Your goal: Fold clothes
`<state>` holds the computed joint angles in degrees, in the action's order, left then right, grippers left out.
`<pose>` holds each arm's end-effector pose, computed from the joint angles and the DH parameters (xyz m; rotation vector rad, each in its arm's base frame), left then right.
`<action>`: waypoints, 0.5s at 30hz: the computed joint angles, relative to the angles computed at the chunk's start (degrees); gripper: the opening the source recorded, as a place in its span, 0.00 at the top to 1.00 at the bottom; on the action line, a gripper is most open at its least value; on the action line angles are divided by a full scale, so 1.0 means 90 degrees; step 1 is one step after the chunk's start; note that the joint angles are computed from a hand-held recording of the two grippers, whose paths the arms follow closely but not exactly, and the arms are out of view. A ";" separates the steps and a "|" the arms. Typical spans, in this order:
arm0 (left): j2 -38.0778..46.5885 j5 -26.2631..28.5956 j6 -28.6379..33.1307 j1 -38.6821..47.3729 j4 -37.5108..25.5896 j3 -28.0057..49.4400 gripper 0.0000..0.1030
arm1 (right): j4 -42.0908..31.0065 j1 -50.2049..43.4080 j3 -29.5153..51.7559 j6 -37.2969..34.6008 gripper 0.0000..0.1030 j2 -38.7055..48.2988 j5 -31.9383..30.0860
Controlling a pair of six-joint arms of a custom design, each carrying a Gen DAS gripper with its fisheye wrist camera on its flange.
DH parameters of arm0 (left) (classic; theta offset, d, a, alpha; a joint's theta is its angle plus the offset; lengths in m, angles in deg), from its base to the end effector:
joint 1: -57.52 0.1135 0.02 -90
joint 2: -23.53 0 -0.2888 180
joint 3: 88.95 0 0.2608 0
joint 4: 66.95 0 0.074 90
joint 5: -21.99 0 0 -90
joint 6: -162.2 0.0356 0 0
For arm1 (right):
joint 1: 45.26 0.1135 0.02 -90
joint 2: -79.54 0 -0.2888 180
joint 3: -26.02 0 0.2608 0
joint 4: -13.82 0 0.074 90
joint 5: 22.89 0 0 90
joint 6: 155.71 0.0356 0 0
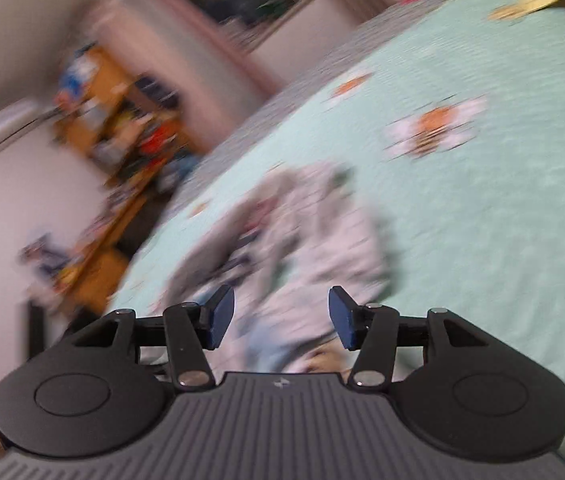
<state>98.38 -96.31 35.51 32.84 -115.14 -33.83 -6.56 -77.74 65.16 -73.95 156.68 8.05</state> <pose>0.2157 -0.0805 0.2066 -0.3914 2.5219 0.2989 0.1932 -0.0868 0.1559 0.1132 2.1548 0.9216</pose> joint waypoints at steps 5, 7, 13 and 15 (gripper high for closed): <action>-0.0219 0.0077 -0.0084 0.0381 -0.0652 0.0011 0.94 | 0.0966 0.0622 0.0034 -0.0150 0.37 0.0391 0.1162; -0.0109 0.0025 -0.0167 0.0329 -0.0700 0.0013 0.92 | 0.1430 0.1043 0.0047 -0.0274 0.36 0.0671 0.1575; -0.0079 -0.0229 -0.0346 0.0028 -0.1018 0.0101 0.78 | 0.1933 0.2300 0.0410 -0.0881 0.36 0.1400 0.2688; -0.0149 -0.0196 -0.0308 0.0012 -0.1081 0.0086 0.70 | 0.1612 0.2311 0.0626 -0.0835 0.55 0.1528 0.2488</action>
